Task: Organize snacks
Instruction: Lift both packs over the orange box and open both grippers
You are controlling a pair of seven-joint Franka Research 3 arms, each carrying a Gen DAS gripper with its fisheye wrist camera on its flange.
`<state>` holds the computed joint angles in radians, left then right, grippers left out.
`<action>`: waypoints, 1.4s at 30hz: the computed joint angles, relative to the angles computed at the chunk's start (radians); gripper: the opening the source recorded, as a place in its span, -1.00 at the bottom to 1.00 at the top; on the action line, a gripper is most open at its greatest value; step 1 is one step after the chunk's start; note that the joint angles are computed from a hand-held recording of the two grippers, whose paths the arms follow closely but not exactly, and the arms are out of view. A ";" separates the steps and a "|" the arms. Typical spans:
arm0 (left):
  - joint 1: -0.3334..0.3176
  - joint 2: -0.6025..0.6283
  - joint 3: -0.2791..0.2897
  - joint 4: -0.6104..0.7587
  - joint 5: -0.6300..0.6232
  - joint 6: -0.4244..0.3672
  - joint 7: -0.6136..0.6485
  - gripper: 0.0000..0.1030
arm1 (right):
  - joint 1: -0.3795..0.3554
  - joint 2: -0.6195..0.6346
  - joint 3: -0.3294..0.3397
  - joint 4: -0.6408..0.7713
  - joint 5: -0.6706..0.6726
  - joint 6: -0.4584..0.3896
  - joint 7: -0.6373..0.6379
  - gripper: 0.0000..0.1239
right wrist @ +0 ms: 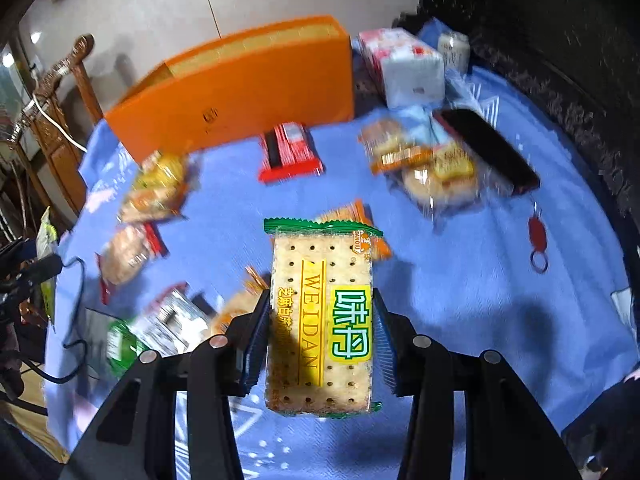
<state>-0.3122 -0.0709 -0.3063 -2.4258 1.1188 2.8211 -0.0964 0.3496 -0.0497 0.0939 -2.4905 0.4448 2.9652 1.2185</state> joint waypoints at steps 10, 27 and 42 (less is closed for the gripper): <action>0.014 0.017 0.004 0.122 0.117 -0.020 -0.164 0.24 | 0.063 -0.021 -0.024 0.076 0.299 0.017 -0.298 -0.24; 0.035 0.142 0.083 0.404 0.060 -0.107 -0.072 0.24 | 0.021 0.200 0.057 0.526 0.546 -0.063 -0.530 -0.24; -0.007 0.396 0.184 0.774 -0.194 -0.325 0.276 0.25 | 0.000 0.592 0.067 1.038 0.115 -0.111 -0.220 -0.24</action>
